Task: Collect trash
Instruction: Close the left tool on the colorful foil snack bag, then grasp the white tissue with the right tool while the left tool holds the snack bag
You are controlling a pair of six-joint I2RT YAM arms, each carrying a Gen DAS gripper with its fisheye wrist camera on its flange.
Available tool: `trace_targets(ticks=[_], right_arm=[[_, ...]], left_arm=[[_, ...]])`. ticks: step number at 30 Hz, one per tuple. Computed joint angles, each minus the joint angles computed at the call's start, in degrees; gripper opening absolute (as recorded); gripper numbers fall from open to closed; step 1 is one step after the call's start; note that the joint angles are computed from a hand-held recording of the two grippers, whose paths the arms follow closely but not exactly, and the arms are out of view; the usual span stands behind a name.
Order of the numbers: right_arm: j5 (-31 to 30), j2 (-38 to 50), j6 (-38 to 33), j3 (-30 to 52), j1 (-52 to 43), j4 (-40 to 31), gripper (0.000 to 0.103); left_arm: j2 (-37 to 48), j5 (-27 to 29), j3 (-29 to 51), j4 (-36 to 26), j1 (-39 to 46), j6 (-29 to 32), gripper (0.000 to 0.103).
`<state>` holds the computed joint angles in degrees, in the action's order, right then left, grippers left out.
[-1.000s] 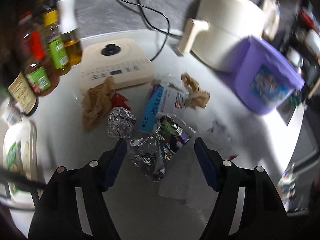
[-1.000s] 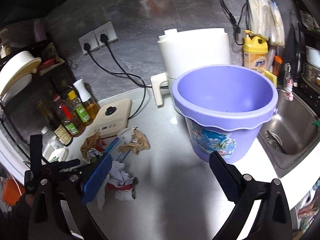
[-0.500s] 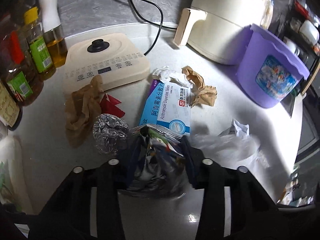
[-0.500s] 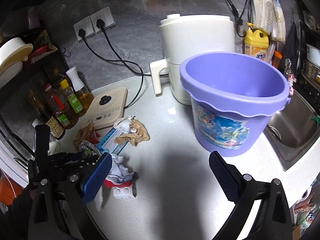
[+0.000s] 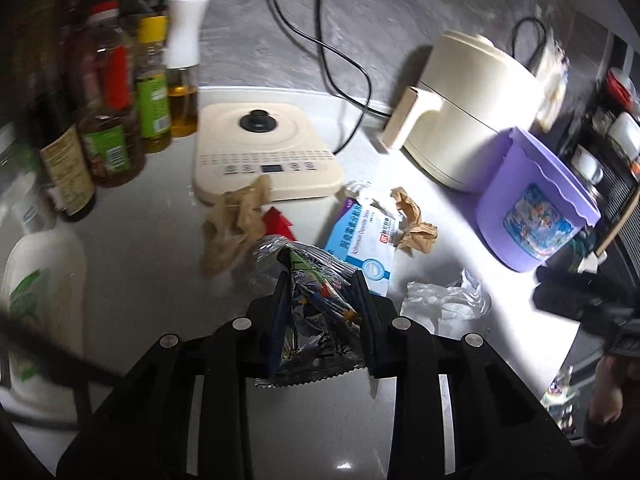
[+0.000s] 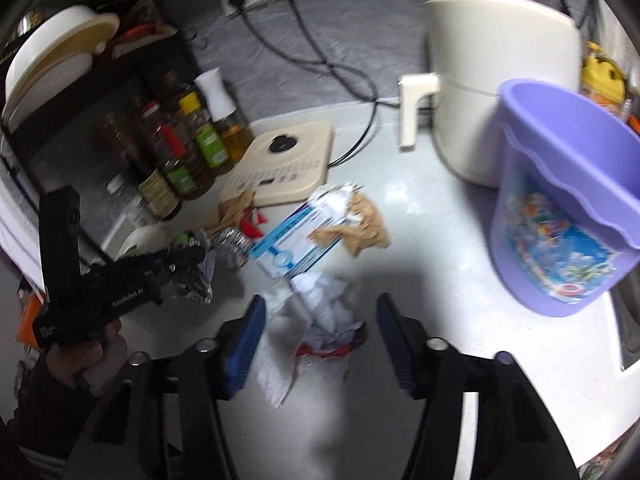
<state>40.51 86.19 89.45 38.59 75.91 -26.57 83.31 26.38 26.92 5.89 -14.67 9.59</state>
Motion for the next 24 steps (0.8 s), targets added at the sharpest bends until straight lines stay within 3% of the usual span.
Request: trace_targets(ticks=[2,12,18,24], right_arm=[[-2.2,1.3,-3.7,0.2,-1.2,3.1,0.037],[-6.0,7.4,-12.1,2.1,-4.6,8.3,0.037],[-7.8,9.8,-13.8,1.4,-5.8,10.2,0.005],[-4.1,4.3,-12.1,-0.4,-2.7,8.1,0.003]], left_arm=[[-1.5,0.0,-1.2,-0.3,1.1,-0.3,0.031],[-10.4,1.2,-6.0,-5.6,7.3,1.2,0.031],[-12.9,0.3,-7.0,-7.6,9.1,1.6,0.031],[-17.3,-0.9,-7.1,-10.5,7.1,-0.1,0.031]])
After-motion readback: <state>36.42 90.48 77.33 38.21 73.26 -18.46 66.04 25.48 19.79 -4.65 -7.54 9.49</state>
